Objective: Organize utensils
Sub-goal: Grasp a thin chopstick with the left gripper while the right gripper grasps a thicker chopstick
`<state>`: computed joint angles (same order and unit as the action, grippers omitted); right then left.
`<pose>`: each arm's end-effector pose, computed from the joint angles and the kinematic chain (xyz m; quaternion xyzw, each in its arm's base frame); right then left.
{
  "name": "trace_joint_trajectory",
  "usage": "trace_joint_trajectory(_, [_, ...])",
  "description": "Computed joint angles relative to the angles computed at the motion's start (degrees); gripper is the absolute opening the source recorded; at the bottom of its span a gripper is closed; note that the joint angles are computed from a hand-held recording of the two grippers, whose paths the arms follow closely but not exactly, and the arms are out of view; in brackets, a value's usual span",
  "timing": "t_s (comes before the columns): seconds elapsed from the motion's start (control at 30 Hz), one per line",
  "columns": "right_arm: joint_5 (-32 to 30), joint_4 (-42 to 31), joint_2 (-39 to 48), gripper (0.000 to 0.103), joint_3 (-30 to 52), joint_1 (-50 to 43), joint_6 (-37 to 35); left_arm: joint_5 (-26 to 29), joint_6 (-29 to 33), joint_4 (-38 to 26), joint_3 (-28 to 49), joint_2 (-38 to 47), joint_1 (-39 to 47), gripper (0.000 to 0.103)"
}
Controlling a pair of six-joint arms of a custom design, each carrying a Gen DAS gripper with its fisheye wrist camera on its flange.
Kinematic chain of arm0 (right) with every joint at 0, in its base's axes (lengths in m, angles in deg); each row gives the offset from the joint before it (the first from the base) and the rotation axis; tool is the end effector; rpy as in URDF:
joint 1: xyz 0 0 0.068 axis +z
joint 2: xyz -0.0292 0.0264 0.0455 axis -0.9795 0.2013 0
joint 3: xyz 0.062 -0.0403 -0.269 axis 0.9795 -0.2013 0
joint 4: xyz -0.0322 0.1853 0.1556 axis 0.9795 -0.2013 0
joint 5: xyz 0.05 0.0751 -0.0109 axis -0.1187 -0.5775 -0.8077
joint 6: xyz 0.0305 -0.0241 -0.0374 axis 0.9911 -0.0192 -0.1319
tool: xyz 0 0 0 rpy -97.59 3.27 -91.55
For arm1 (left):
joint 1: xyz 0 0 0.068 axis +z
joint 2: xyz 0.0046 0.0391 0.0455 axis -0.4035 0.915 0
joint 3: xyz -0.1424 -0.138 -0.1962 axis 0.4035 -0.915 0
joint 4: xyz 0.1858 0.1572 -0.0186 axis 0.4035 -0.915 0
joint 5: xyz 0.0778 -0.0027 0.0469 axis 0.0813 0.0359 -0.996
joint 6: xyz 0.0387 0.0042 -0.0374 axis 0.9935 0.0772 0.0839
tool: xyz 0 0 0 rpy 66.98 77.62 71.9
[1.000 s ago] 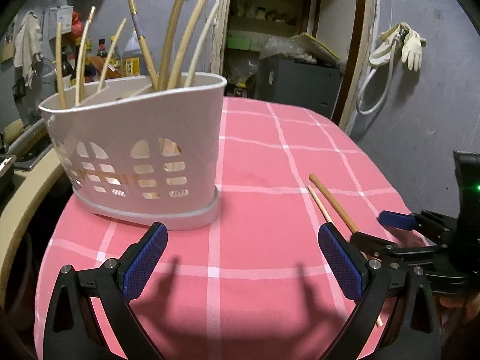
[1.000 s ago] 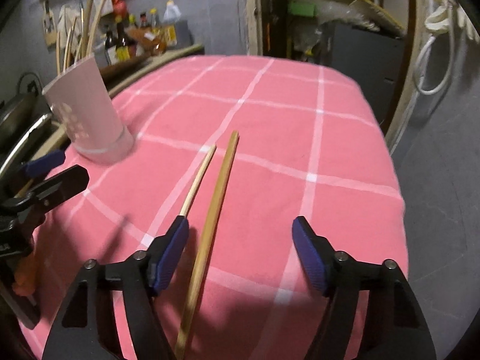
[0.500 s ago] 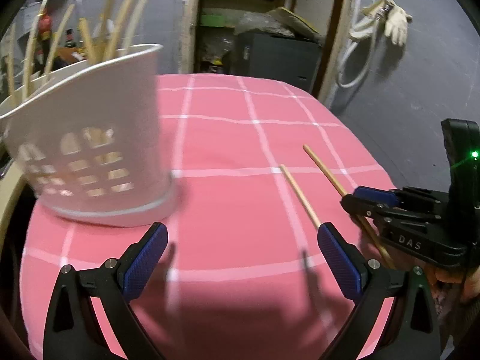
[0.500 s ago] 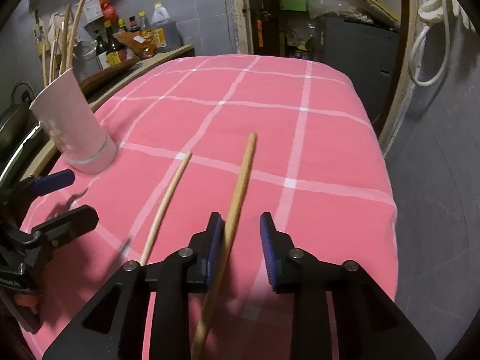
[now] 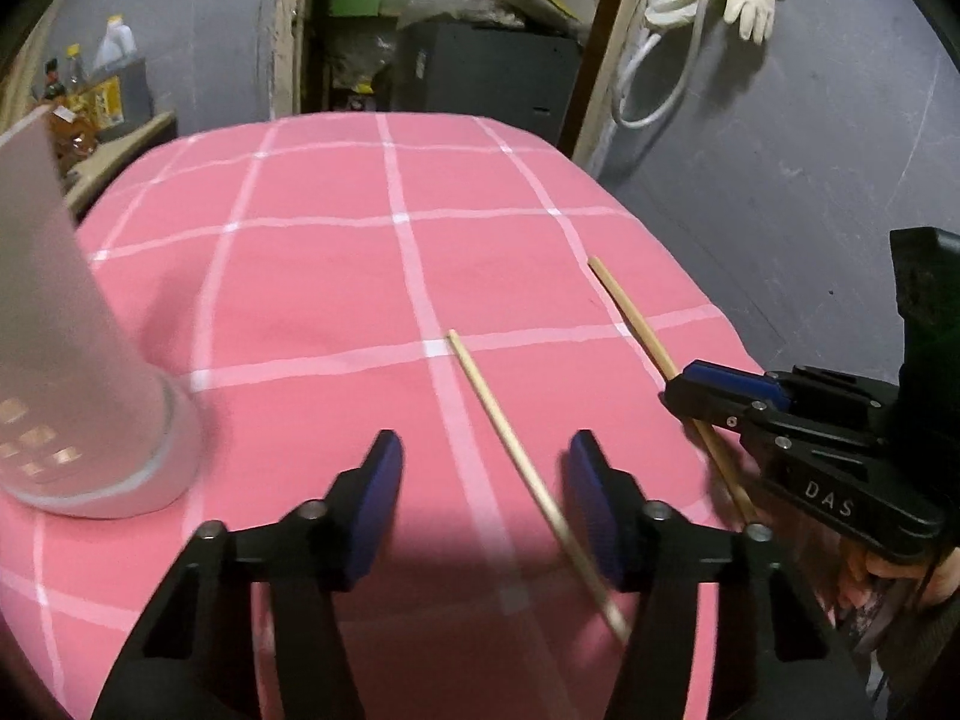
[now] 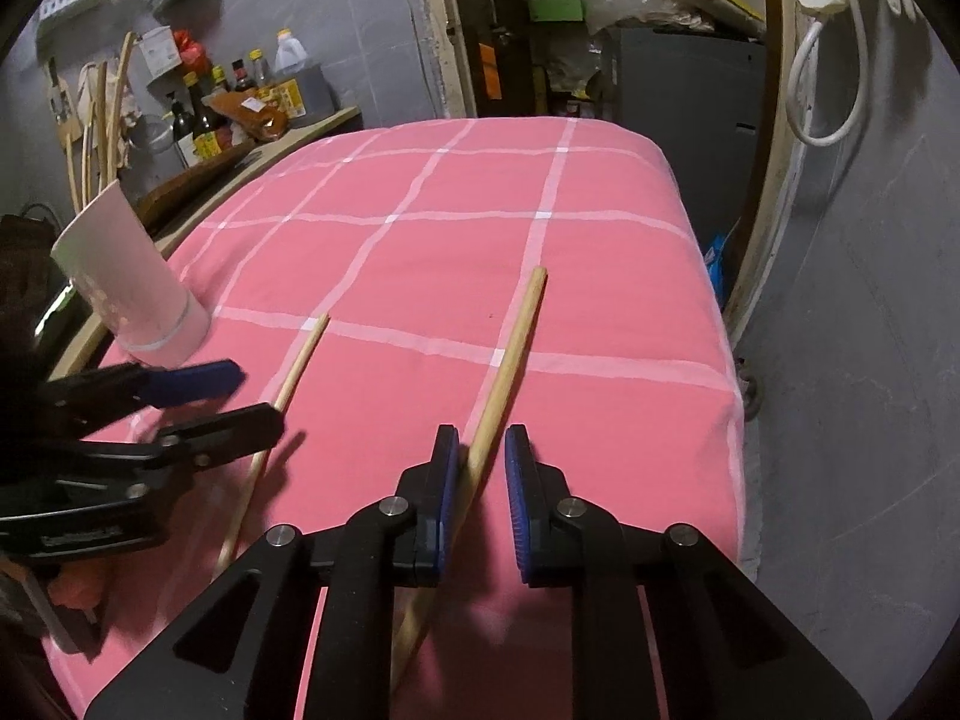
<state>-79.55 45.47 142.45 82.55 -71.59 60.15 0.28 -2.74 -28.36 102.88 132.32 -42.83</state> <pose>0.1681 0.0216 0.1852 0.0098 0.9411 0.0662 0.3314 0.2414 -0.0958 0.1666 0.2632 0.8975 -0.1932 0.2965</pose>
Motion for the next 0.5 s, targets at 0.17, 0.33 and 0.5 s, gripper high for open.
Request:
trace_joint_trajectory(0.17, [-2.56,1.64,2.84,0.014,0.81,-2.25,0.21,1.49,-0.21,-1.20,1.92,2.06,0.55,0.029])
trace_joint_trajectory(0.33, [-5.48,2.56,8.46,0.014,3.70,-5.41,0.11,3.48,-0.51,-4.33,4.05,2.91,0.79,0.022])
trace_joint_trajectory(0.5, [-5.93,2.75,12.38,0.013,6.07,-6.02,1.03,3.42,-0.81,-6.81,5.86,3.67,0.33,0.017])
